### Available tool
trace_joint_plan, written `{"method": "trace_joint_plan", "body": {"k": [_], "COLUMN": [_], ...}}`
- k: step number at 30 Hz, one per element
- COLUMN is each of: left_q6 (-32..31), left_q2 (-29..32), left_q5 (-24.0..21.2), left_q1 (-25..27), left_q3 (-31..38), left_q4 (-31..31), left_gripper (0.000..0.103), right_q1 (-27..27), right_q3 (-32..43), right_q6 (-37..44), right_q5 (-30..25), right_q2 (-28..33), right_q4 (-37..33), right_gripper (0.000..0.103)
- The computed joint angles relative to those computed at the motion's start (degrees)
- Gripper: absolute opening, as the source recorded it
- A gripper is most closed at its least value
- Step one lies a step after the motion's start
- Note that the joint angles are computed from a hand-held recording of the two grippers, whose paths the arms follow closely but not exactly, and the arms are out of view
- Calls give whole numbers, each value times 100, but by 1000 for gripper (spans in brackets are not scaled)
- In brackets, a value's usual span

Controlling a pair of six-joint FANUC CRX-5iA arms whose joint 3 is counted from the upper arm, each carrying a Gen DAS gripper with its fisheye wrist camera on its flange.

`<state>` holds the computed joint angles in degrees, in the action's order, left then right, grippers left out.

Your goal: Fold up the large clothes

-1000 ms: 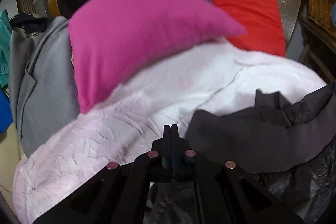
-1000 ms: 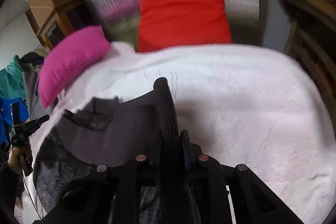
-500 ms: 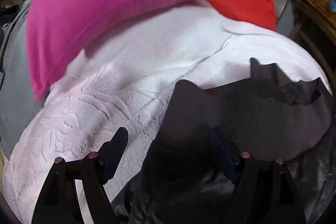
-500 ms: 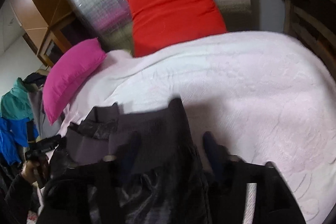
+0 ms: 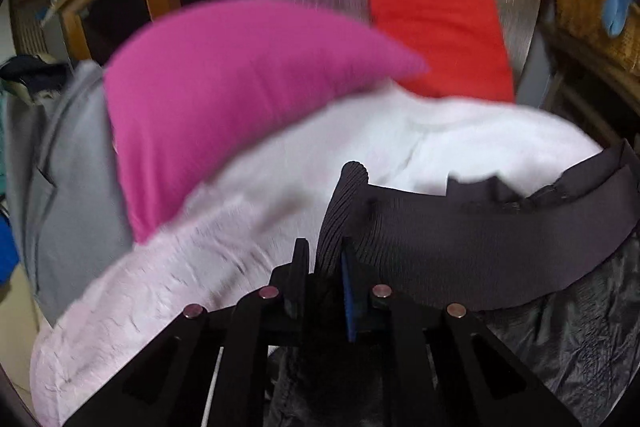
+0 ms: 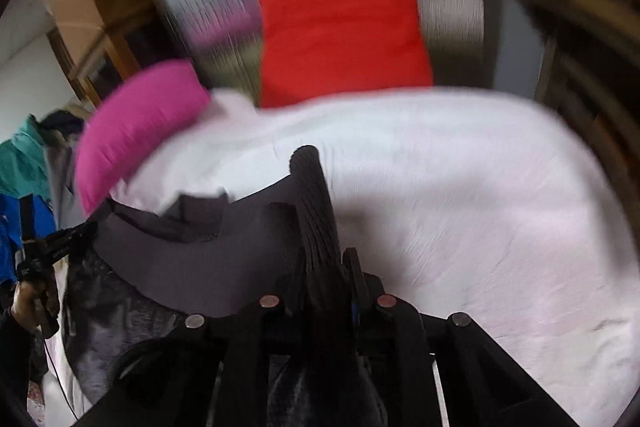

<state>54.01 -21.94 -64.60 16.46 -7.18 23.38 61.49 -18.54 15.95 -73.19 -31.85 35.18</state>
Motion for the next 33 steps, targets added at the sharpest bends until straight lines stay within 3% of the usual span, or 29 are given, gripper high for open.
{"method": "trace_joint_plan", "body": {"k": [2, 6, 8, 13, 19, 24, 26, 27, 29, 33], "left_q6": [331, 1384, 1711, 1826, 1978, 1909, 1977, 2018, 2136, 1768], "left_q2": [202, 936, 1153, 1236, 1236, 768, 531, 452, 153, -325], "left_q5": [-7, -286, -359, -279, -206, 319, 407, 408, 554, 413], "left_q1": [-107, -661, -910, -949, -1147, -1235, -1297, -1312, -1332, -1311], "left_q3": [157, 622, 699, 667, 725, 468, 490, 516, 482, 339], "left_q4": [-225, -1273, -1712, -1778, -2138, -2279, -2486, -2548, -2667, -2227], "left_gripper": [16, 16, 16, 17, 18, 25, 48, 52, 56, 61], "right_q1": [-196, -1188, -1438, -1649, -1557, -1382, -1209, -1094, -848, -136], "right_q3": [28, 143, 102, -105, 43, 176, 215, 241, 299, 373], "right_q6": [39, 601, 661, 633, 535, 332, 160, 22, -296, -709], "right_q5": [-20, 278, 359, 578, 308, -6, -187, -303, -601, -995], "right_q2": [18, 560, 751, 798, 960, 1060, 1033, 1006, 971, 824], "right_q4": [-98, -1115, -1425, -1682, -1618, -1401, -1208, -1070, -753, -128], "right_gripper": [16, 16, 16, 16, 17, 24, 37, 40, 55, 57]}}
